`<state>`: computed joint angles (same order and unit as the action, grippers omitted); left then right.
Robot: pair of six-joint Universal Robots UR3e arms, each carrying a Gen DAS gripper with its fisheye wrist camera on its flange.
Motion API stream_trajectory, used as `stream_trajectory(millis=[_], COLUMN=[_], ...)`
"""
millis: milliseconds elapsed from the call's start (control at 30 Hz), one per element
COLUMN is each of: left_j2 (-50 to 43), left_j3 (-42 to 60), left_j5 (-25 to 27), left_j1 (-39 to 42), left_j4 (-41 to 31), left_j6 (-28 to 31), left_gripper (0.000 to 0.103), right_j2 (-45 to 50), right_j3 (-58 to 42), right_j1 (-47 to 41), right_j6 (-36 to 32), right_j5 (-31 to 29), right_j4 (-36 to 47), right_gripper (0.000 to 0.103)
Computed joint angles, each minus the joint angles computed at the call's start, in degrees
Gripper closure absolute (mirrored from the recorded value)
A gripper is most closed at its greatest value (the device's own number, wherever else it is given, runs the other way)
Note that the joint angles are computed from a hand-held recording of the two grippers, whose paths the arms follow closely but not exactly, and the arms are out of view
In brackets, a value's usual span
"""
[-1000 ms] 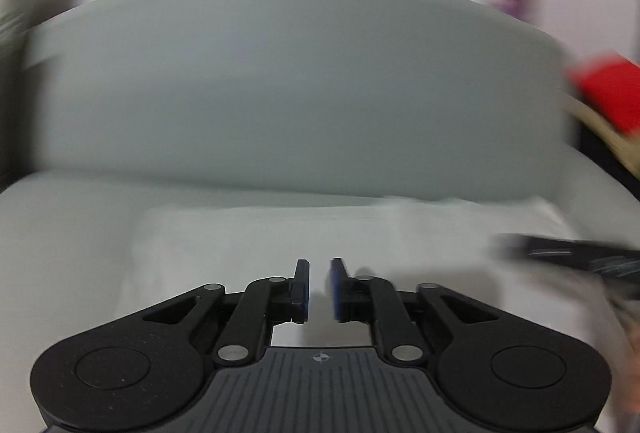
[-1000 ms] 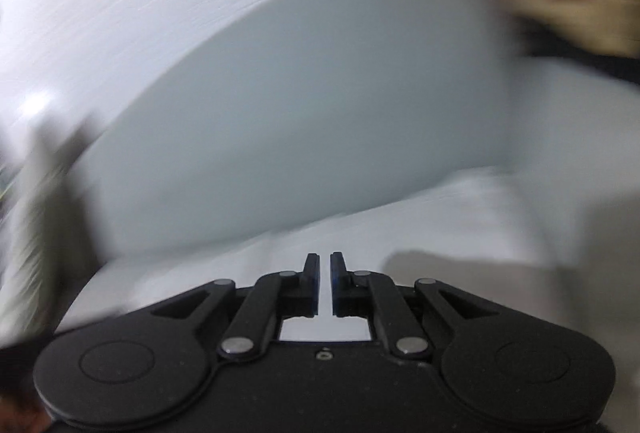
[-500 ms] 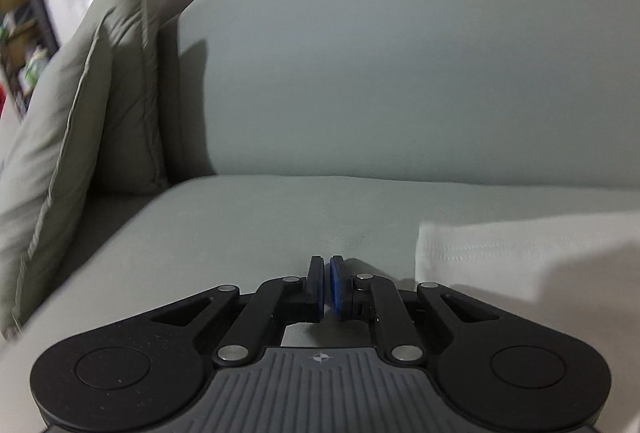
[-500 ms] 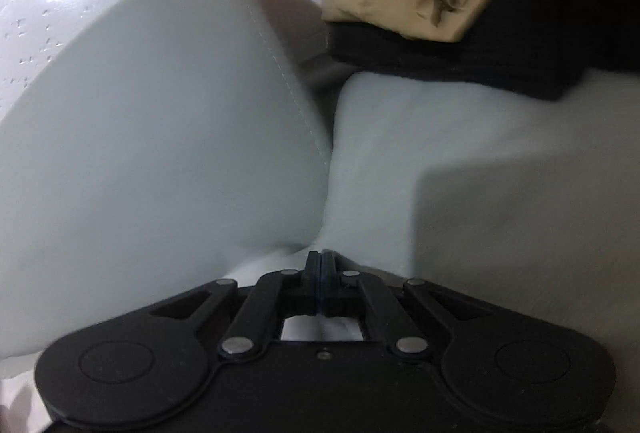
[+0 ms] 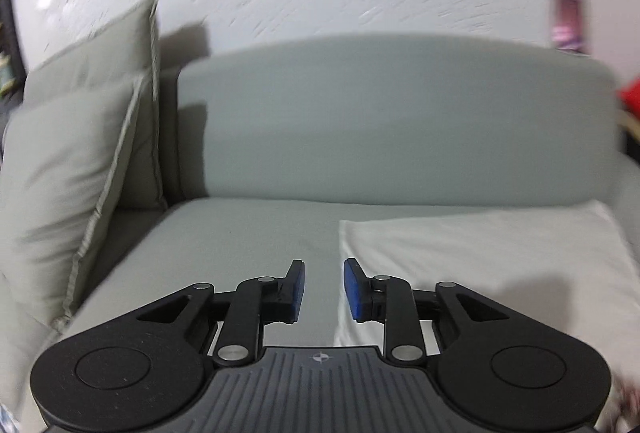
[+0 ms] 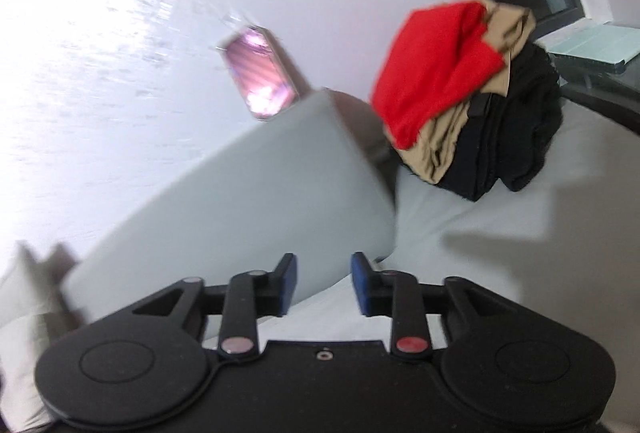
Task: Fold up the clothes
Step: 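Open both grippers and lift them away from the flattened T-shirt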
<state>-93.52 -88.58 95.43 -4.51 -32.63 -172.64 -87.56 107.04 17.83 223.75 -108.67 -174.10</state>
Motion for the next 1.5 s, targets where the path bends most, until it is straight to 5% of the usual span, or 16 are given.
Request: stream_trajectory(millis=[233,333,467,500,533,600,800,900,1000,1100,1300,1400,1500], left_j2=[29.07,36.08,43.04,45.24,47.13,47.0,33.47,28.62,33.01,40.66,58.11,58.1,52.0], left_j3=[-6.72,-12.32,-23.91,-27.16,-30.11,-33.25,-31.55,-31.26,-35.23,-33.24,-30.11,-30.41,-28.97], left_j5=[-17.09,-14.54,-7.82,-8.57,-9.17,-8.11,4.02,7.65,6.17,-1.65,-18.03,-15.37,-9.9], left_j1=[12.93,11.54,4.94,4.57,3.92,-0.77,-14.79,-17.52,-16.99,-10.14,11.55,8.27,-0.12], left_j4=[-25.7,-31.61,-35.53,-36.09,-36.54,-35.27,-19.5,-17.91,-18.59,-31.8,-59.34,-54.75,-46.84], left_j6=[9.68,9.28,1.46,0.38,-0.65,-2.64,-7.6,-8.42,-6.82,-1.11,10.56,7.32,2.08], left_gripper=[0.059,0.057,0.058,0.06,0.061,0.064,0.063,0.063,0.064,0.064,0.066,0.061,0.058], right_j2=[-27.05,-31.86,-31.74,-30.52,-29.33,-26.09,-11.88,-6.55,-4.01,-7.38,-20.99,-24.09,-24.91], right_j3=[1.59,1.75,5.65,6.29,7.71,9.91,5.21,4.03,3.78,5.82,10.78,13.84,13.53], right_j1=[4.82,4.72,17.9,21.76,24.36,27.87,32.72,32.2,30.71,33.74,32.68,35.04,37.71], right_j6=[-0.3,1.04,10.5,13.1,14.05,14.15,11.59,9.6,8.64,11.54,17.93,24.42,27.24], right_j5=[2.62,6.35,-1.18,-2.82,-3.0,-2.03,-3.65,-4.83,-1.12,-1.1,8.78,4.3,-3.53], right_j4=[25.14,33.85,41.59,43.12,42.74,40.4,34.61,29.29,31.58,34.2,43.33,39.59,38.15], right_gripper=[0.047,0.047,0.048,0.057,0.082,0.098,0.097,0.096,0.097,0.098,0.092,0.091,0.077])
